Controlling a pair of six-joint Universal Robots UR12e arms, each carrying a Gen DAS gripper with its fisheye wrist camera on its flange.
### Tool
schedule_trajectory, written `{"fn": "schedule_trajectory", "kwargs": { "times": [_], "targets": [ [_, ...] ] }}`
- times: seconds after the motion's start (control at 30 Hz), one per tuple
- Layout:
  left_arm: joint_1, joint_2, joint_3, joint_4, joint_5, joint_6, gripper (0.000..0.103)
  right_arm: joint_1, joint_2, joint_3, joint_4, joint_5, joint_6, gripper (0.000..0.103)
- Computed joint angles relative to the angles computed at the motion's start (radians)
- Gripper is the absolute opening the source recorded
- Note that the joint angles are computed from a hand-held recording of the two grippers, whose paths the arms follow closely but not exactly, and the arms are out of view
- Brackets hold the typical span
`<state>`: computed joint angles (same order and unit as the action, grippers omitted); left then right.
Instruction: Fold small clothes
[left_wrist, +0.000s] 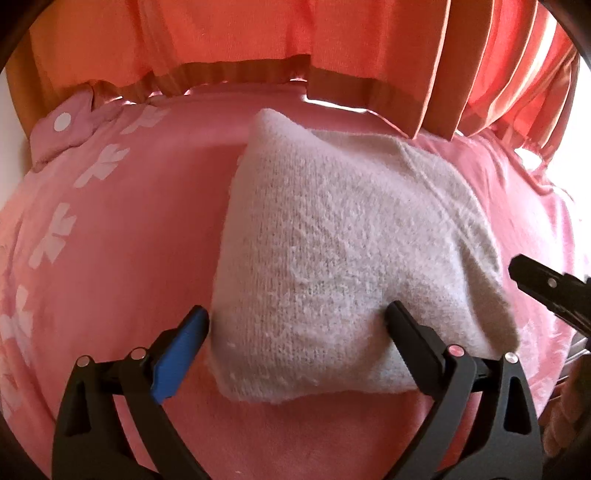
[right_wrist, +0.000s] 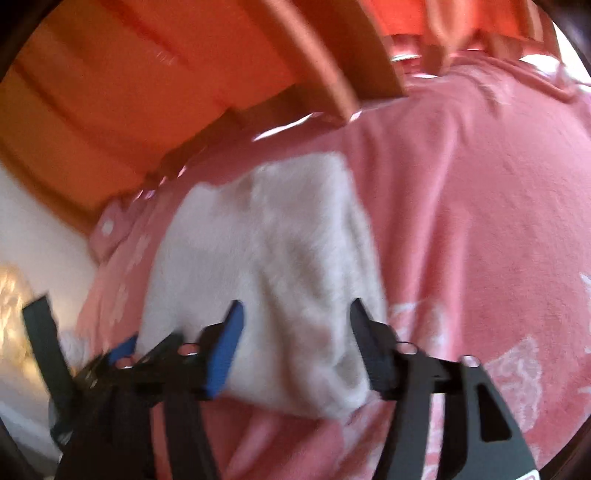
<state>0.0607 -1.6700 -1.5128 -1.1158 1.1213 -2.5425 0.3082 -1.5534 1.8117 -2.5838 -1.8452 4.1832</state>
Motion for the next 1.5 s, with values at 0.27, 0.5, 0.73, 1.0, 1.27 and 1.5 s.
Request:
{"fn": "schedule_trajectory", "kwargs": {
  "times": [0.27,0.5,0.73,1.0,1.27,1.5],
  "targets": [
    [0.033,-0.079,0.107,-0.137,-0.185,-0.045,0.098,-0.065,0.020,0.027,-0.068,0.159,0.008,0.071],
    [0.026,-0.188,0.223,-0.447,-0.252,-0.019,0.098,-0.106,0.072,0.032,-0.147,0.298,0.024,0.085],
    [0.023,-0.193,0.221,-0.456,-0.283,-0.046,0.098,-0.113,0.081,0.016,-0.137,0.313,0.013,0.087],
    [0.004,-0.140,0.169,-0.286,-0.167,-0.083,0.098,-0.051,0.061,-0.030,0.003,0.093,0.021,0.081],
    [0.049,-0.081,0.108,-0.196,-0.180,-0.057,0.098,-0.021,0.071,-0.059,0.066,0.104,-0.098,0.027],
    [0.089,-0.042,0.086,-0.162,-0.217,-0.016,0.098,-0.011,0.082,-0.145,-0.138,0.131,-0.269,0.020]
  ]
}}
